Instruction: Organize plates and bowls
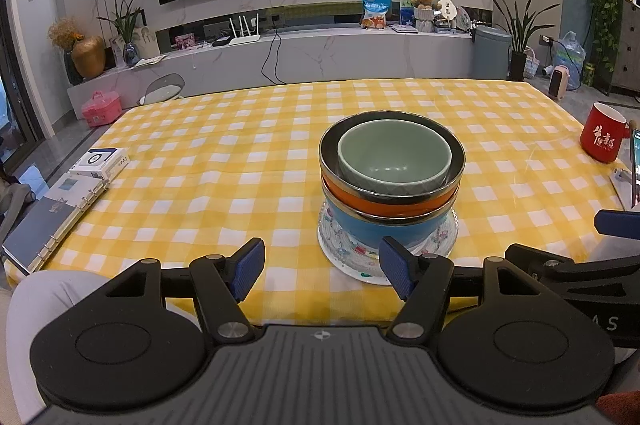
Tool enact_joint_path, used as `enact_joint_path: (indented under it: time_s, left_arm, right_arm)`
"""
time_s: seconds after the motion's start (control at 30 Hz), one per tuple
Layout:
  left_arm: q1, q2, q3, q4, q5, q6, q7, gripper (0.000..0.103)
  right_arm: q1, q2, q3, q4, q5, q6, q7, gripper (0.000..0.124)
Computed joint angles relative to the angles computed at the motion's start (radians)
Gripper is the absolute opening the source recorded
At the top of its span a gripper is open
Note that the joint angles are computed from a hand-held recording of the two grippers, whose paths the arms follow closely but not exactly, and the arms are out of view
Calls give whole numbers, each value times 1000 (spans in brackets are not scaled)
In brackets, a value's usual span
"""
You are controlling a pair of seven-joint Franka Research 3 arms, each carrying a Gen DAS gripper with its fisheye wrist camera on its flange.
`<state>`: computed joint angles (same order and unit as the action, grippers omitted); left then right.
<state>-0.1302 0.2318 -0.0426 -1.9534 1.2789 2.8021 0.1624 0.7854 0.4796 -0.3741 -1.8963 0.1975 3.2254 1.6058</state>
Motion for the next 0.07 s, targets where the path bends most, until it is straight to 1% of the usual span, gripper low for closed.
enact_joint_path:
  time_s: [0.07]
  left_arm:
    - [-1, -1, -1, 1, -3, -3, 0, 77]
  right_arm:
    - [-1, 1, 0, 3, -1, -5, 0, 94]
